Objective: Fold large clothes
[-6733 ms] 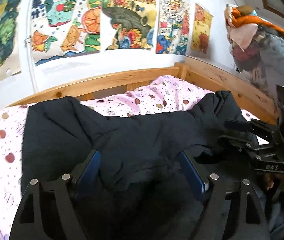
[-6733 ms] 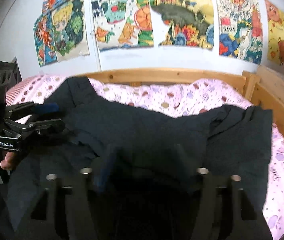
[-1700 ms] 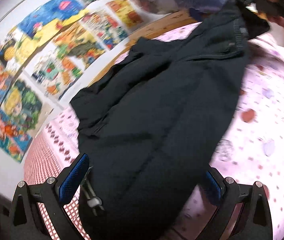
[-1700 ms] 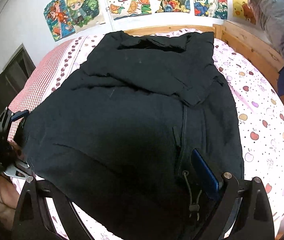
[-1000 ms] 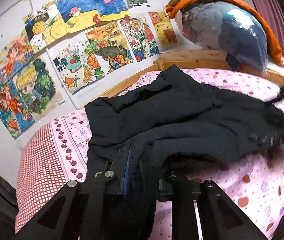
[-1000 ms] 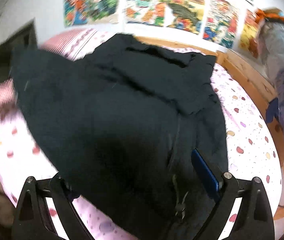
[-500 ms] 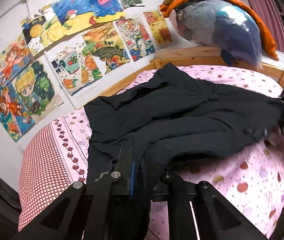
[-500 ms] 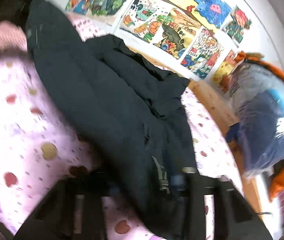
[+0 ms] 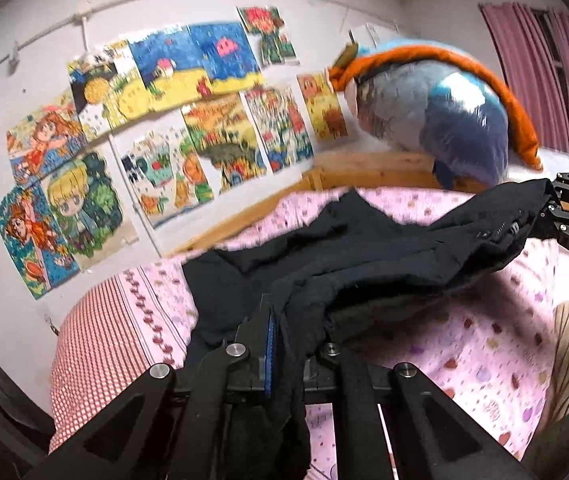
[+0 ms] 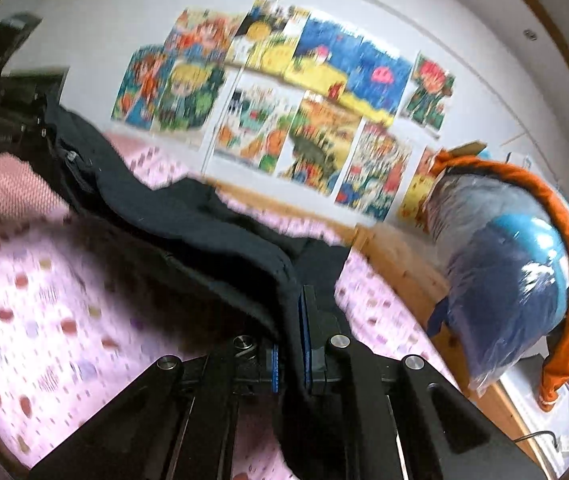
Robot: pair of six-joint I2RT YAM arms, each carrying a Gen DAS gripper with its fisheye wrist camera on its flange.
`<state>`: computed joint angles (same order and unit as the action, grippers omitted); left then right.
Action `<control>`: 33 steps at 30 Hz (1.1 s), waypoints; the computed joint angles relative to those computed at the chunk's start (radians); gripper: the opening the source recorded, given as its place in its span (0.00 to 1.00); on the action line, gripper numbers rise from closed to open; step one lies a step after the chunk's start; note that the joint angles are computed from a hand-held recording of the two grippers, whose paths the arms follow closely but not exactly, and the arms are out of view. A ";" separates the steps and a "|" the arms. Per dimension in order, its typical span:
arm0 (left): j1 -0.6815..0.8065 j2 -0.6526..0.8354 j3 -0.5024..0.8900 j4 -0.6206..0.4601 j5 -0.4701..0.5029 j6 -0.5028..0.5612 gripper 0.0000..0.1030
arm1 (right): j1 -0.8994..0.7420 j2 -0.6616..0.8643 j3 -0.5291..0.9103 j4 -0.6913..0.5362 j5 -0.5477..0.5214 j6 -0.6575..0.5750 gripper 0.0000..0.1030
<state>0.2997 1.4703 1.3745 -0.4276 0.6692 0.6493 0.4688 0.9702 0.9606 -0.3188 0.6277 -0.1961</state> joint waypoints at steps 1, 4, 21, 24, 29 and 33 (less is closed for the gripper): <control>0.008 -0.005 0.005 0.006 0.017 -0.014 0.07 | 0.009 -0.009 0.013 0.005 0.010 -0.007 0.07; 0.032 -0.015 0.027 0.026 0.065 -0.066 0.07 | 0.034 -0.023 0.051 0.019 0.035 -0.026 0.07; -0.124 0.208 0.397 -0.023 -0.228 -0.233 0.07 | -0.200 0.300 0.439 0.046 -0.240 -0.075 0.07; -0.170 0.267 0.453 -0.013 -0.315 -0.203 0.07 | -0.261 0.402 0.508 0.060 -0.297 -0.081 0.07; -0.233 0.408 0.577 0.044 -0.415 -0.233 0.08 | -0.309 0.558 0.626 0.085 -0.320 -0.111 0.07; -0.260 0.556 0.742 0.014 -0.452 -0.288 0.08 | -0.340 0.704 0.760 0.070 -0.346 -0.105 0.07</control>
